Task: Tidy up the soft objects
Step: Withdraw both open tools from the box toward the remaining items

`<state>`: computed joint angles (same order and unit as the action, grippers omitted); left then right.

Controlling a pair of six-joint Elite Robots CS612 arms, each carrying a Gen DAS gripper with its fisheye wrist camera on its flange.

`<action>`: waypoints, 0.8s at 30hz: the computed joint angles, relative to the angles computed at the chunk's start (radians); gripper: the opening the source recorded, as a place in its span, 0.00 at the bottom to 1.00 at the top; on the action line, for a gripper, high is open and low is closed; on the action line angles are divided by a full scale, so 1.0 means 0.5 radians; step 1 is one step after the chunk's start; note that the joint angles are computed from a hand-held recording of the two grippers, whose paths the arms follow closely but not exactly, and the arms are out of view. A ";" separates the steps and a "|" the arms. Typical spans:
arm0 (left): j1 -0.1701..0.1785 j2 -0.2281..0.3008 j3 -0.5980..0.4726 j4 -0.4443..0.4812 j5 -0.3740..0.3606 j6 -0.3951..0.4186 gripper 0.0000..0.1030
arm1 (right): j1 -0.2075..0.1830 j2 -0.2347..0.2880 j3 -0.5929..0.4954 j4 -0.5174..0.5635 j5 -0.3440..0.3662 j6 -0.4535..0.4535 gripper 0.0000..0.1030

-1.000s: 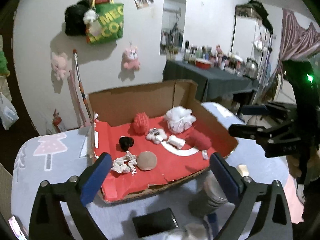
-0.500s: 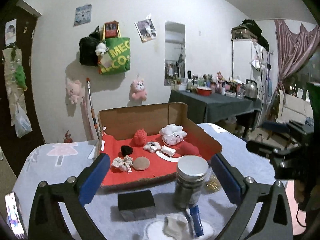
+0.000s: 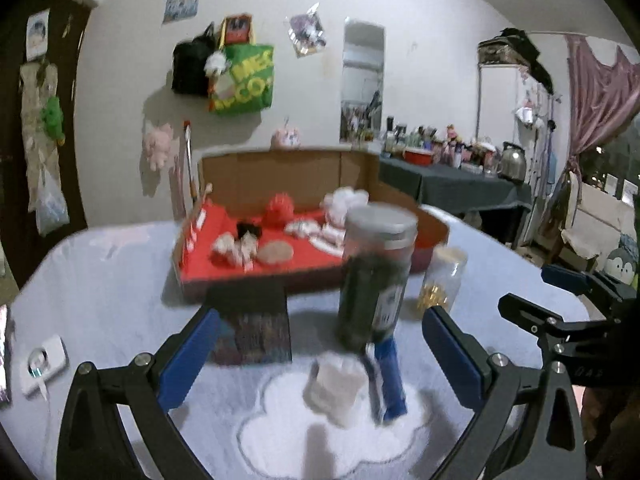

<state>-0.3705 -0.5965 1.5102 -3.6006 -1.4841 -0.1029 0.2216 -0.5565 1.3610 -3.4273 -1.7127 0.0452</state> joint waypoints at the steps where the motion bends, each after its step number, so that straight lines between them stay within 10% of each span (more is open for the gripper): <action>1: 0.001 0.003 0.004 0.014 -0.008 -0.022 1.00 | 0.001 0.011 -0.003 0.001 -0.013 -0.002 0.88; 24: 0.088 0.025 0.009 0.276 -0.002 -0.163 1.00 | 0.009 0.130 -0.206 0.501 0.315 0.121 0.88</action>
